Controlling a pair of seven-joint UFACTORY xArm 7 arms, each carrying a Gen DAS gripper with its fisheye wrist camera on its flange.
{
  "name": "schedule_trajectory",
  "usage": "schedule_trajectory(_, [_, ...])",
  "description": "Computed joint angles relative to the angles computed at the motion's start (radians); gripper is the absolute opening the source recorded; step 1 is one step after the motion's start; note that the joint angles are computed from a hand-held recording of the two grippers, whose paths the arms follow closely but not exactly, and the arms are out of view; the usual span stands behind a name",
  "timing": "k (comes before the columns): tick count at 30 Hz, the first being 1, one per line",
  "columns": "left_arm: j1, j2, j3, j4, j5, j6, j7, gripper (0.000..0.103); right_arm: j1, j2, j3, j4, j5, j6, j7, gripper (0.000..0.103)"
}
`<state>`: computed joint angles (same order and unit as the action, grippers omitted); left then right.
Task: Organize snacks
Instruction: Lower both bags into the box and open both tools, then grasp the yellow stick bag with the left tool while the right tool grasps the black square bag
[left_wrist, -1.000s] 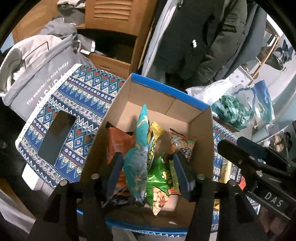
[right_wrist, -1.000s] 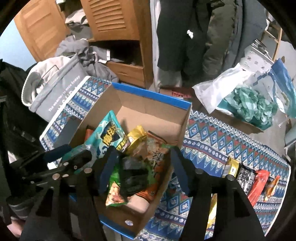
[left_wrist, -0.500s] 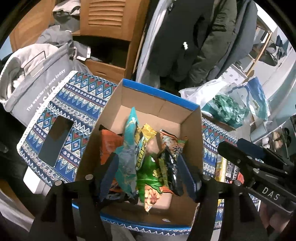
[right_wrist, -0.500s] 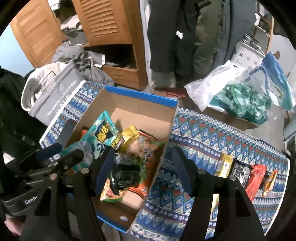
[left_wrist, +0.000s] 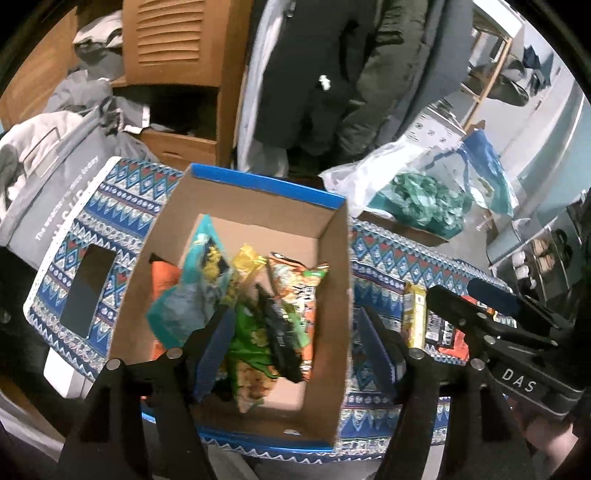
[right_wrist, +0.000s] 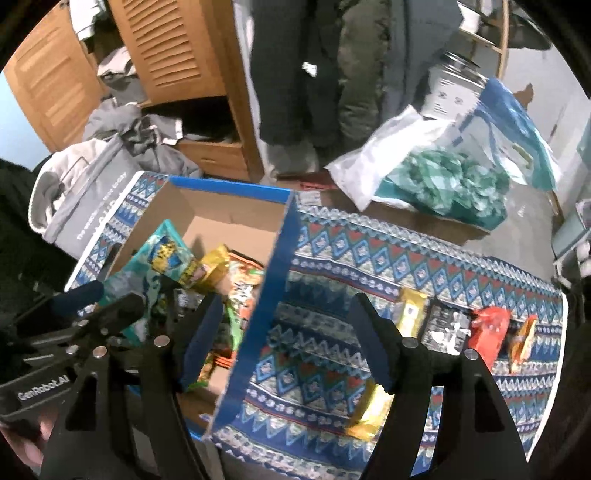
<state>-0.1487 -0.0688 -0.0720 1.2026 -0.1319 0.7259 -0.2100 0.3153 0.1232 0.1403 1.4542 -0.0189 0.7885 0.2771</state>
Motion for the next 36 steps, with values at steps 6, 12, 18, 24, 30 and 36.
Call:
schedule_trajectory(6, [-0.028,0.024,-0.024,0.032,0.021,0.021,-0.016,0.07,-0.03,-0.062,-0.015,-0.083,0.02,-0.023,-0.01,0.072])
schedule_trajectory(12, [-0.06,0.058,-0.042,0.068,0.034,0.042,-0.023,0.07,-0.067,-0.122,-0.028,-0.169,0.044,-0.042,-0.023,0.076])
schedule_trajectory(18, [-0.091,0.098,-0.057,0.106,0.042,0.068,-0.035,0.07,-0.11,-0.162,-0.049,-0.234,0.057,-0.049,-0.018,0.076])
schedule_trajectory(24, [-0.126,0.154,-0.067,0.152,0.094,0.085,-0.068,0.075,-0.155,-0.168,-0.07,-0.282,0.055,-0.044,-0.015,0.077])
schedule_trajectory(30, [-0.151,0.223,-0.075,0.217,0.084,0.117,-0.068,0.076,-0.192,-0.135,-0.087,-0.302,0.048,-0.03,0.006,0.077])
schedule_trajectory(36, [-0.183,0.326,-0.075,0.305,0.097,0.141,-0.094,0.077,-0.21,-0.075,-0.093,-0.289,0.046,-0.022,0.008,0.077])
